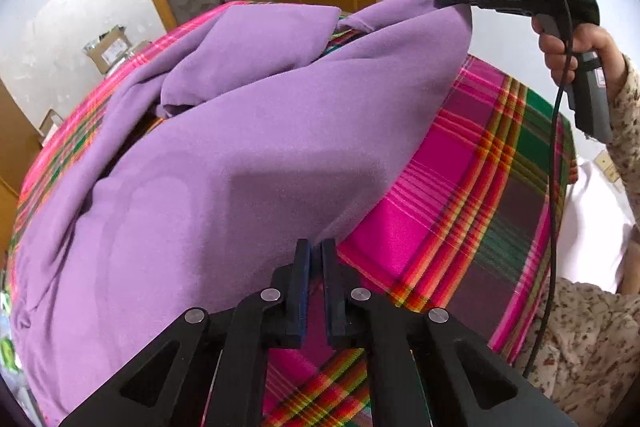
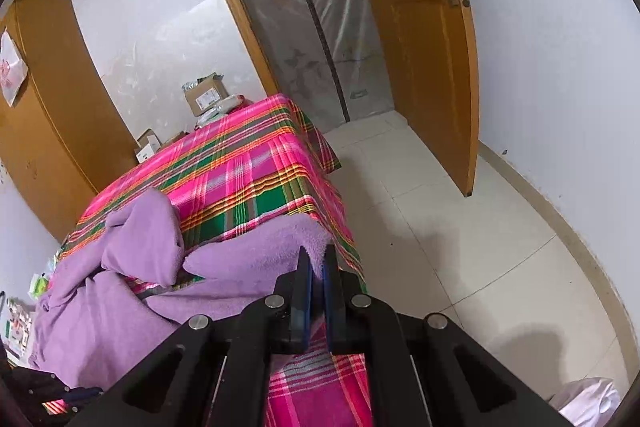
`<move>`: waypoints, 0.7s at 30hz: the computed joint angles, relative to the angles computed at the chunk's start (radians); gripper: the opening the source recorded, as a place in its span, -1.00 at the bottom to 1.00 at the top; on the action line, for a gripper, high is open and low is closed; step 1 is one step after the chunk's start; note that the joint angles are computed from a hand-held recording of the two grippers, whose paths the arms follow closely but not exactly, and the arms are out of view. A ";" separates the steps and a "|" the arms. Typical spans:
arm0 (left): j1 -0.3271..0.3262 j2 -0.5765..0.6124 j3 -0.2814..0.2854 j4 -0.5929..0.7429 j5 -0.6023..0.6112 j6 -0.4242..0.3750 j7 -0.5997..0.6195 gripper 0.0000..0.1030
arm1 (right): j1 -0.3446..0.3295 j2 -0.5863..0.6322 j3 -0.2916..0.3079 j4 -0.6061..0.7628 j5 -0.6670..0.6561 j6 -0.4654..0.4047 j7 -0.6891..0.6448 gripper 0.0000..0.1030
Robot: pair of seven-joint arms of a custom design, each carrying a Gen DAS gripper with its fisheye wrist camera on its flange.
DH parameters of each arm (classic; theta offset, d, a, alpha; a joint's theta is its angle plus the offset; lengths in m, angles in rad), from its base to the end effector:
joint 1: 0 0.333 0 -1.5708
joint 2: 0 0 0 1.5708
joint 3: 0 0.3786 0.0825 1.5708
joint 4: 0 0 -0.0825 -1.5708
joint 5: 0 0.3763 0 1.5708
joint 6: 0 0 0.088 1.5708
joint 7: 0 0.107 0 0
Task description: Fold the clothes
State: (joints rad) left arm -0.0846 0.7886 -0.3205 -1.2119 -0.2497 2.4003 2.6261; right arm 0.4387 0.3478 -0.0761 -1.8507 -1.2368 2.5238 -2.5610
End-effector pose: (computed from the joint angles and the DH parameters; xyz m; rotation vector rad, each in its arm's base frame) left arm 0.7889 -0.2387 0.4153 -0.5627 2.7746 -0.8075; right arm 0.6242 0.2526 0.4284 -0.8637 2.2205 -0.8330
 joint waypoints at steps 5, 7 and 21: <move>0.032 -0.002 -0.024 0.014 -0.044 -0.046 0.014 -0.94 | 0.003 -0.039 0.002 -0.046 -0.048 -0.001 0.083 -0.91; 0.047 -0.019 -0.035 -0.014 -0.066 -0.040 0.040 -0.97 | 0.001 -0.051 0.009 -0.065 -0.068 -0.002 0.126 -0.91; 0.006 -0.040 0.017 -0.065 -0.044 0.050 0.017 -0.53 | -0.032 -0.055 0.051 -0.145 -0.058 0.016 0.277 -0.90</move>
